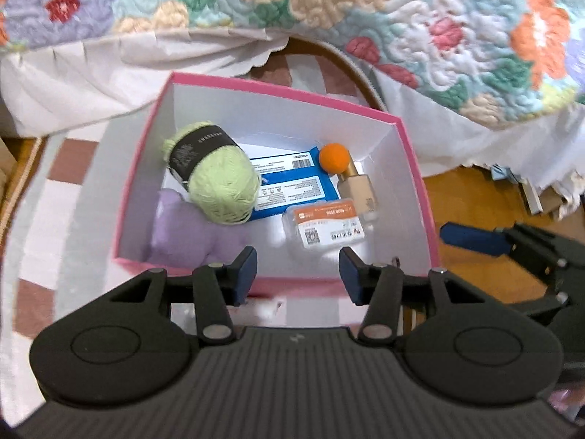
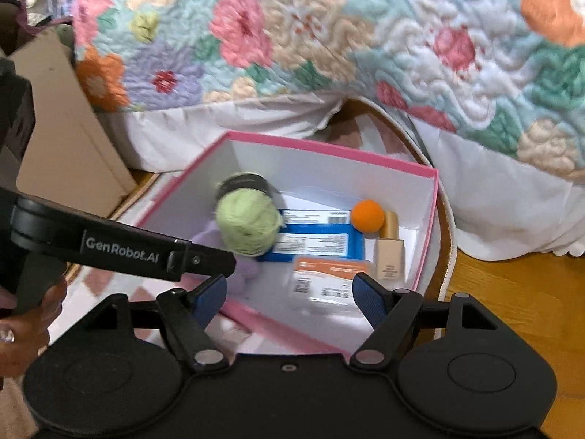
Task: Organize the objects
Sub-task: 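Withdraw the right tool and lower it to the white wipes packet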
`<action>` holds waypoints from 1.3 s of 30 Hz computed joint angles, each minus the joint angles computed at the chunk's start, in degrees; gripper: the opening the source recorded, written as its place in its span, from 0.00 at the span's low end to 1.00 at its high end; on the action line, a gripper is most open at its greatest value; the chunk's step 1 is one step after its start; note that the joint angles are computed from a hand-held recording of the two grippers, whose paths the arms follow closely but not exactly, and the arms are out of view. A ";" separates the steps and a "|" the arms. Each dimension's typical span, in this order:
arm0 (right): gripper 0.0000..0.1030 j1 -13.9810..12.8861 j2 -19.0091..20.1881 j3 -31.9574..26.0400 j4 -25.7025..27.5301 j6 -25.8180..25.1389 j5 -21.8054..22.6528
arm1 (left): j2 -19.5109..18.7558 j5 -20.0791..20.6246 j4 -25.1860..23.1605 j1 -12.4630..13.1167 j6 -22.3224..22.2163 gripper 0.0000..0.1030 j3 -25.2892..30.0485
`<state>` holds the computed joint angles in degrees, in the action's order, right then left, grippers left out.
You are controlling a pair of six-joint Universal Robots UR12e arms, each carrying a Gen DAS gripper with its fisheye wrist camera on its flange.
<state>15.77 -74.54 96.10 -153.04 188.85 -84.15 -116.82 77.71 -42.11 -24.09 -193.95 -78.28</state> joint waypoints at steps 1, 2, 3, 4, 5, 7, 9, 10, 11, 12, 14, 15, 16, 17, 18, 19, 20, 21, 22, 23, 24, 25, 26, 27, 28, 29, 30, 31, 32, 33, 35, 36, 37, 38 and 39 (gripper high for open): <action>0.78 0.23 -0.61 -0.09 0.61 -0.02 0.15 | 0.74 -0.15 -0.12 0.15 0.59 0.48 -0.49; 0.78 0.41 -1.08 -0.22 1.06 0.10 0.46 | 1.51 -0.25 -0.42 0.31 1.27 0.48 -0.94; 0.78 0.56 -1.61 -0.34 1.65 0.23 0.82 | 2.31 -0.34 -0.79 0.48 2.11 0.49 -1.36; 0.78 0.75 -2.13 -0.57 2.44 0.27 1.09 | 2.90 -0.30 -1.27 0.57 2.73 0.50 -1.63; 0.78 0.96 -2.54 -0.74 3.07 0.18 1.19 | 3.69 -0.07 -2.16 0.70 3.63 0.50 -1.89; 0.78 1.58 -3.37 -1.25 4.73 -0.14 0.75 | 5.00 0.56 -3.24 0.81 5.18 0.50 -2.50; 0.78 2.06 -4.18 -1.57 6.37 0.01 0.74 | 6.33 1.29 -3.94 0.98 6.53 0.52 -3.24; 0.78 2.23 -4.48 -1.73 7.11 0.17 0.80 | 6.87 1.45 -4.45 1.11 6.93 0.53 -3.53; 0.78 2.44 -4.78 -1.79 7.64 0.33 0.82 | 7.38 1.51 -4.94 1.26 7.21 0.53 -3.86; 0.78 2.68 -5.16 -1.80 8.06 0.33 0.96 | 8.00 1.50 -5.43 1.47 7.43 0.53 -4.28; 0.78 3.12 -5.79 -1.62 8.47 0.40 0.99 | 9.05 0.99 -5.85 1.92 7.84 0.54 -5.19; 0.79 3.30 -6.15 -1.46 8.67 0.32 1.43 | 9.61 0.82 -6.14 2.16 7.89 0.55 -5.76; 0.80 3.53 -6.44 -1.30 8.77 0.24 1.50 | 10.08 0.70 -6.30 2.33 8.00 0.55 -6.26; 0.81 3.76 -6.69 -1.13 8.78 0.07 1.41 | 10.44 0.62 -6.25 2.45 8.23 0.56 -6.72; 0.82 4.03 -6.87 -1.00 8.89 -0.26 1.36 | 10.88 0.63 -6.10 2.60 8.50 0.57 -7.32; 0.83 4.35 -7.03 -0.85 9.13 -0.76 1.29 | 11.20 0.75 -5.84 2.70 8.67 0.58 -7.85; 0.84 4.64 -7.04 -0.80 9.21 -1.05 1.06 | 11.49 0.85 -5.49 2.79 8.81 0.58 -8.39; 0.84 4.97 -7.04 -0.67 9.27 -1.36 0.75 | 11.74 0.80 -5.00 2.91 8.83 0.58 -9.02; 0.84 5.27 -6.99 -0.52 9.34 -1.61 0.59 | 11.94 0.77 -4.46 3.04 8.64 0.58 -9.69; 0.84 5.47 -6.92 -0.35 9.27 -1.82 0.65 | 12.03 0.82 -3.95 3.12 8.36 0.58 -10.23; 0.84 5.69 -6.80 0.01 8.74 -1.96 0.73 | 12.11 0.57 -3.19 3.24 8.34 0.58 -10.95; 0.84 5.82 -6.66 0.37 8.04 -1.97 0.89 | 12.10 0.24 -2.63 3.36 8.44 0.58 -11.45; 0.84 5.82 -6.57 0.71 7.43 -2.02 1.25 | 12.00 -0.09 -2.01 3.49 8.34 0.58 -11.95; 0.84 5.82 -6.40 1.09 6.66 -1.89 1.69 | 11.88 -0.41 -1.41 3.62 8.13 0.58 -12.38; 0.84 5.75 -6.20 1.67 5.31 -1.66 2.37 | 11.75 -0.66 -0.68 3.70 8.07 0.58 -12.81; 0.84 5.75 -5.97 2.01 4.19 -1.61 2.83 | 11.56 -0.83 0.26 3.78 8.09 0.59 -13.30; 0.84 5.69 -5.71 2.53 2.76 -1.78 3.43 | 11.40 -0.70 1.04 3.83 7.90 0.59 -13.69; 0.84 5.68 -5.52 2.90 1.80 -1.90 3.78 | 11.18 -0.23 1.75 3.75 7.52 0.59 -13.96; 0.84 5.64 -5.21 3.30 0.71 -1.94 4.17 | 10.90 0.13 2.44 3.68 7.29 0.59 -14.17; 0.84 5.64 -4.86 3.58 -0.19 -1.65 4.32 | 10.48 0.06 3.18 3.72 7.12 0.59 -14.36; 0.84 5.50 -3.98 4.03 -1.84 -0.62 5.04 | 9.73 -0.31 4.58 3.87 6.19 0.59 -14.76; 0.84 5.41 -3.55 4.28 -2.89 -0.04 5.40 | 9.31 -0.79 5.35 4.00 5.75 0.59 -14.95; 0.84 5.39 -3.15 4.52 -3.90 0.32 5.51 | 8.94 -1.26 5.97 4.10 5.39 0.59 -15.13; 0.84 5.45 -2.60 4.64 -4.80 0.41 5.18 | 8.55 -1.80 6.68 4.21 5.04 0.59 -15.31; 0.84 5.62 -2.10 4.59 -5.23 0.27 4.42 | 8.04 -2.34 8.27 4.30 4.59 0.59 -15.70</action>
<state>21.39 -76.64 100.69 -158.26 189.11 -79.74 -108.78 75.36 -33.83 -19.78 -189.36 -93.98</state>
